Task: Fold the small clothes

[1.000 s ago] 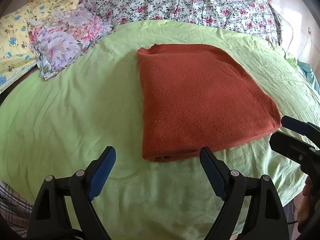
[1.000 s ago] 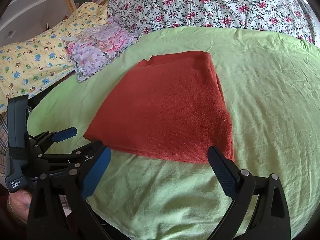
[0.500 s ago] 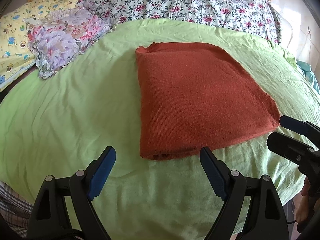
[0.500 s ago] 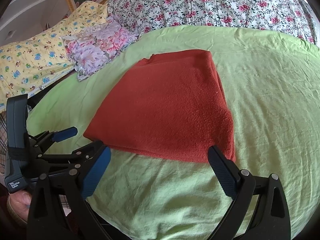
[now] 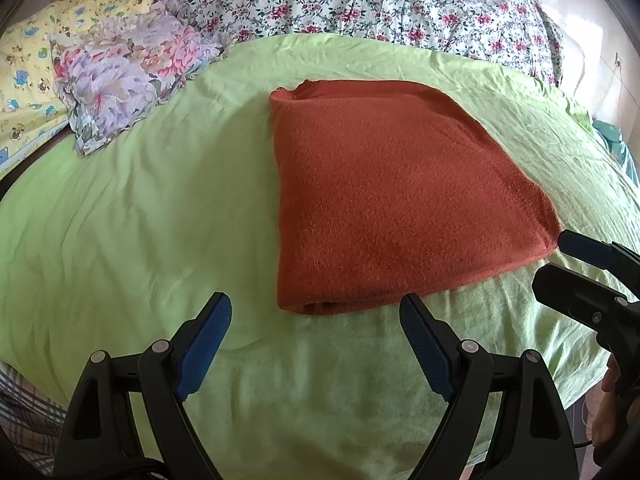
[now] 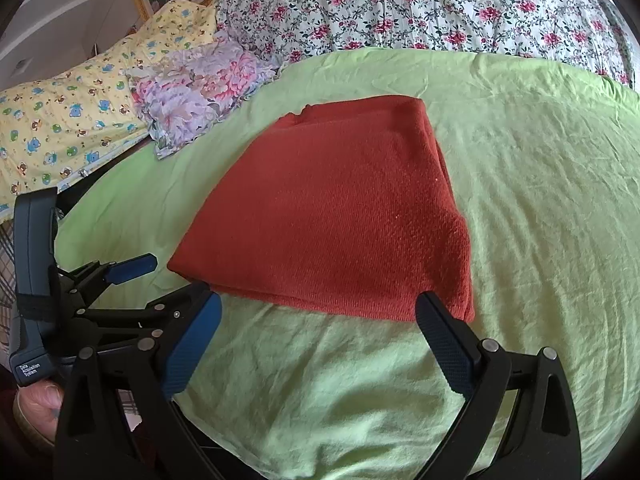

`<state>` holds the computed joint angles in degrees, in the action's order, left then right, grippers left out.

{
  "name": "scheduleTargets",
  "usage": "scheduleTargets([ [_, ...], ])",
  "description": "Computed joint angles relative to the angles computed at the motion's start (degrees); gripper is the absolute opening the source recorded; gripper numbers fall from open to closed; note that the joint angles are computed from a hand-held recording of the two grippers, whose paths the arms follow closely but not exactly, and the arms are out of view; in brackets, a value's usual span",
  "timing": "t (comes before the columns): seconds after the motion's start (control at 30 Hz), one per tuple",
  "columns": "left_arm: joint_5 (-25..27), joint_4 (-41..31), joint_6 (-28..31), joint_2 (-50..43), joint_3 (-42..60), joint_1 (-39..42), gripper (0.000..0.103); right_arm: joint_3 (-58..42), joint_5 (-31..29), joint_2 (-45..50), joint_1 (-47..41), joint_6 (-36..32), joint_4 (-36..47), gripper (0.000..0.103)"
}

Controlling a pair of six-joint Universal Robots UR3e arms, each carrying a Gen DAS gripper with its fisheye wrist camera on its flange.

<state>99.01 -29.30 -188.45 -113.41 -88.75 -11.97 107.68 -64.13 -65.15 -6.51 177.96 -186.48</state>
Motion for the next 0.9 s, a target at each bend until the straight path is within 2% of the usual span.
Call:
scheduleTargets([
  [0.9,0.1,-1.3,-1.7,-0.4,0.7,-0.8,0.087,-0.1,0.0,0.0,0.4,0.5,0.3,0.098],
])
